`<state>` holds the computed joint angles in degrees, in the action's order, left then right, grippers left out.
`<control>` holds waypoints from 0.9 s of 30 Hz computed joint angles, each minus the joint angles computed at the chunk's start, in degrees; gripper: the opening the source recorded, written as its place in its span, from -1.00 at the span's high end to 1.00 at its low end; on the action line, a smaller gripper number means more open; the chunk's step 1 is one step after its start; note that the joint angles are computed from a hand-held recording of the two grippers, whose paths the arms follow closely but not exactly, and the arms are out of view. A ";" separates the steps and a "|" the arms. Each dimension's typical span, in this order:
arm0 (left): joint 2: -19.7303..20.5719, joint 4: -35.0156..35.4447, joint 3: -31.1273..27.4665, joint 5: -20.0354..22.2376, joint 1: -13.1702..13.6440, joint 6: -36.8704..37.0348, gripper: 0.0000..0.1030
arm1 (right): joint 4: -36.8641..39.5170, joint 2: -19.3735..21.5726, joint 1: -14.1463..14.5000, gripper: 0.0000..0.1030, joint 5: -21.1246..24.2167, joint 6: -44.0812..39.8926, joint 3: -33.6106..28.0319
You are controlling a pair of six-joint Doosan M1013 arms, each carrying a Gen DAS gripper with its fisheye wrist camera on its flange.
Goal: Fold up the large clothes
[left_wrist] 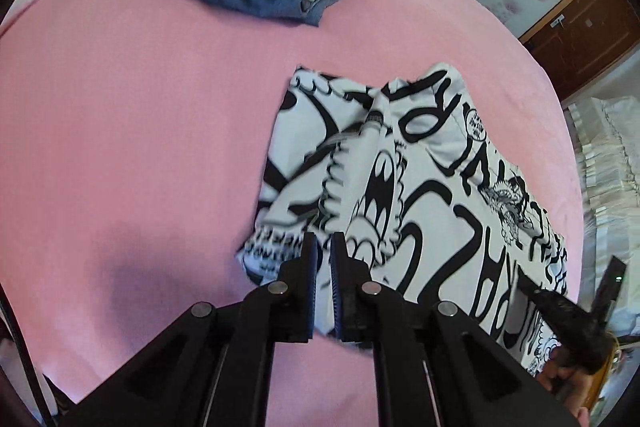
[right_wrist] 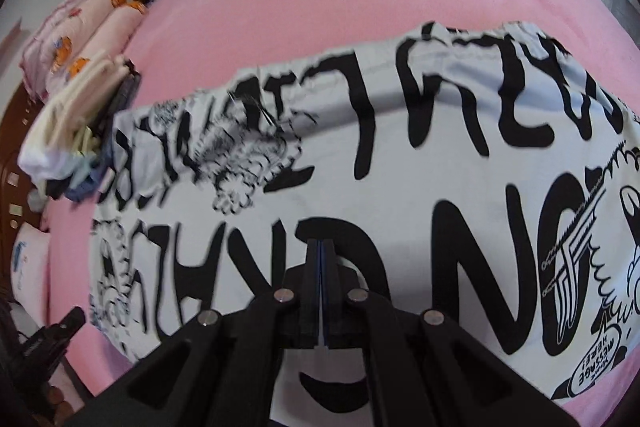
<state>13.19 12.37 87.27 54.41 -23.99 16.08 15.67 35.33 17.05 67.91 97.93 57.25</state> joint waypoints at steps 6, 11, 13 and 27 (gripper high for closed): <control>-0.61 -3.66 1.80 -0.86 -0.80 -1.14 0.88 | 2.21 0.43 -0.33 1.00 0.00 0.60 1.82; -1.77 -7.77 4.51 -4.72 -1.47 -3.06 0.74 | 1.56 0.95 -0.02 1.00 0.88 -3.02 1.45; -2.10 -8.51 5.45 -6.20 -1.63 -4.19 0.72 | 0.06 1.25 0.47 1.00 1.59 -3.92 0.66; -3.09 -2.01 14.93 -27.07 -0.43 -23.83 0.00 | 1.70 0.98 -0.39 1.00 1.61 -3.87 1.12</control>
<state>10.10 10.37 102.19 27.34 -24.42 -7.74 17.37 36.31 16.66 69.51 94.06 58.37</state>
